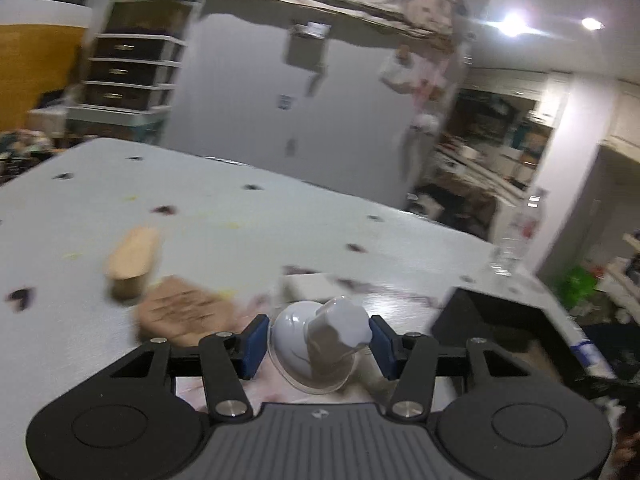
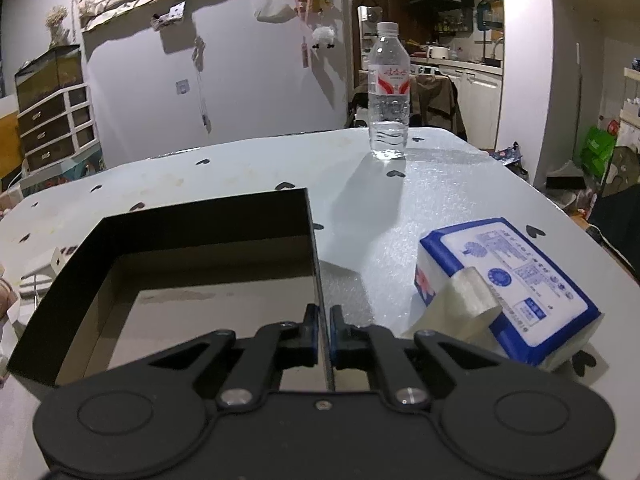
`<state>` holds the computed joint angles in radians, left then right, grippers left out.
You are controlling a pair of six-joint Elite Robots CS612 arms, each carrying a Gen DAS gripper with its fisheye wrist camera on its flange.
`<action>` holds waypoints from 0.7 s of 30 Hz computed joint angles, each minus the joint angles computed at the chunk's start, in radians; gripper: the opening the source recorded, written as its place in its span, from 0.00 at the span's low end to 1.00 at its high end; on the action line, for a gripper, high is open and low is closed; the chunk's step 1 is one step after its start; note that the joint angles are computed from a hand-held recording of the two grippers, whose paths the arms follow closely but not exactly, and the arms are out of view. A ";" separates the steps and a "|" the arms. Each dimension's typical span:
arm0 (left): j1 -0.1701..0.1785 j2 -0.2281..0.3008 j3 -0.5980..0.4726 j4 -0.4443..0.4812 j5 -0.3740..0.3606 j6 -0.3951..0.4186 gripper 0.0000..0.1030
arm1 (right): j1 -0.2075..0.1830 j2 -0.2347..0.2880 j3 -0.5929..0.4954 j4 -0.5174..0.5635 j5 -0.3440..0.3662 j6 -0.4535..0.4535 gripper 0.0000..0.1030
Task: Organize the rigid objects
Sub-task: 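Carry the white knob cap into the black box and release it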
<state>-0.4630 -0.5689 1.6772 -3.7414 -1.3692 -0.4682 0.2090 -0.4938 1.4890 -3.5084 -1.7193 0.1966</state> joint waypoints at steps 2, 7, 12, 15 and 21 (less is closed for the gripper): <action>0.000 0.002 -0.032 0.025 -0.061 0.007 0.53 | 0.000 -0.003 0.003 0.006 0.006 -0.011 0.03; -0.005 0.027 -0.147 0.120 -0.231 0.042 0.53 | -0.003 -0.008 0.009 0.013 0.020 -0.032 0.03; -0.016 0.068 -0.276 0.263 -0.362 0.066 0.53 | -0.005 -0.011 0.012 0.016 0.030 -0.037 0.03; -0.028 0.105 -0.365 0.355 -0.415 0.060 0.53 | -0.007 -0.011 0.015 0.009 0.040 -0.043 0.03; -0.039 0.186 -0.531 0.491 -0.505 -0.036 0.53 | -0.007 -0.011 0.016 0.008 0.043 -0.069 0.04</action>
